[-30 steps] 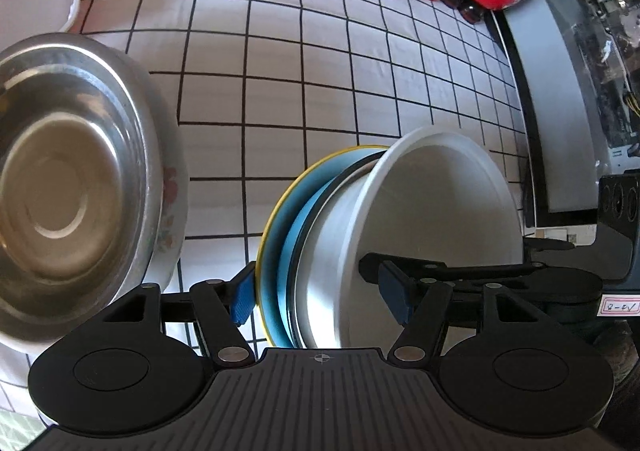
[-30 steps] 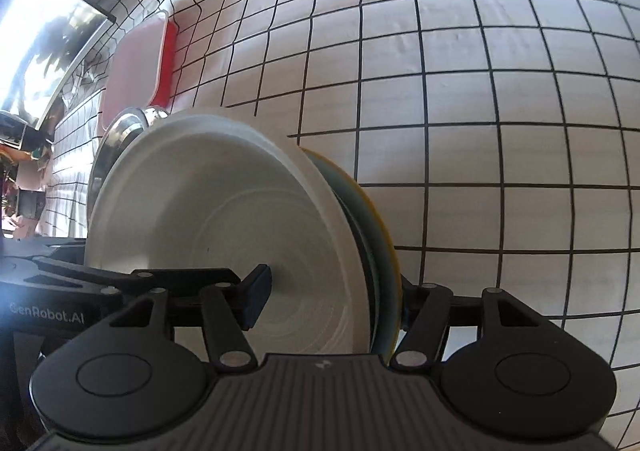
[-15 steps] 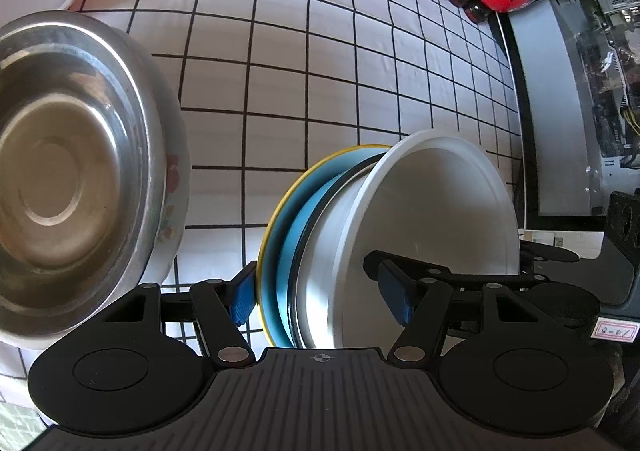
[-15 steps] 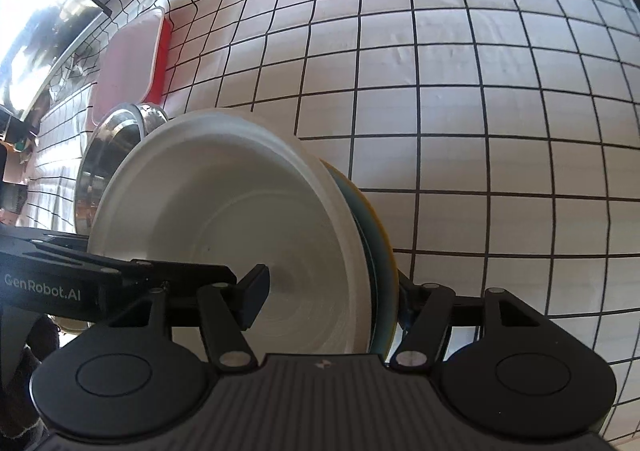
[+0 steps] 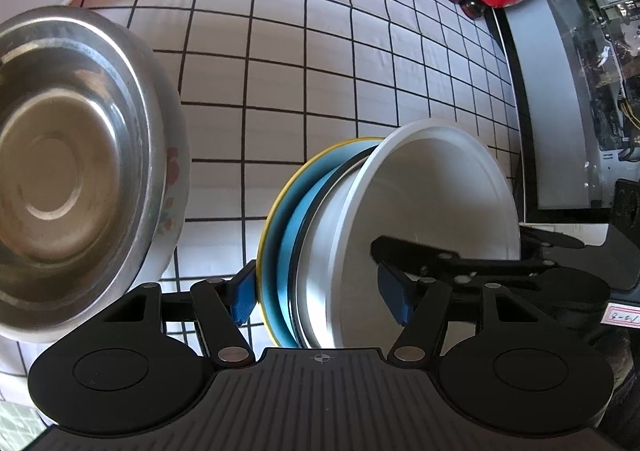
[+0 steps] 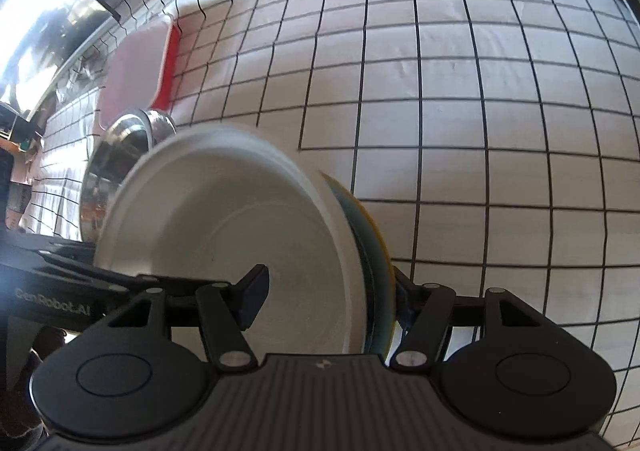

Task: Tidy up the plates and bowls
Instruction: 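Carry the nested bowl stack with both tools toward the steel bowl, then lower the nested bowl stack into the steel bowl with both tools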

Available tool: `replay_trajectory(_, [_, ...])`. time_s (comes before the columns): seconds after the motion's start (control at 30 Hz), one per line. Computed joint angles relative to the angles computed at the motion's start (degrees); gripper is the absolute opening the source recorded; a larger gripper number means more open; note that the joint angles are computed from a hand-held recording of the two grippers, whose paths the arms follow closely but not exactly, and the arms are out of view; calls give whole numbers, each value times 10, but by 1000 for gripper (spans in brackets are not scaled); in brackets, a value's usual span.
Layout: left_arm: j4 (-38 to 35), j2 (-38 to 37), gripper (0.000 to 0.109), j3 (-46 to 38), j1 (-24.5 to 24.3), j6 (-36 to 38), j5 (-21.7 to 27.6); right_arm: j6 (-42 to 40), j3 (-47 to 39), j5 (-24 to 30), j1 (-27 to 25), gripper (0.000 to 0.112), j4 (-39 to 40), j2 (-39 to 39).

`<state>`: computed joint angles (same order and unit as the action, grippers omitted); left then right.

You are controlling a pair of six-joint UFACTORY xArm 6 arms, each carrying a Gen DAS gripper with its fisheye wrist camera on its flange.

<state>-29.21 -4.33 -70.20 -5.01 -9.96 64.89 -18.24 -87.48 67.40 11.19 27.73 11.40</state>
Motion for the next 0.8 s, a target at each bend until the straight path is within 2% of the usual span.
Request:
replay_trajectory(0.4, [2,0,67,1,-1,-7,-2,2,-3,4,-10,64,6,6])
replay_trajectory(0.63, [5,0,68,1,-4,4,-5,4,-18,46,-19,64,37,23])
replay_trajectory(0.8, [-25,8,68,10,3,18,-9,14,-32,60,-21,64,40,40])
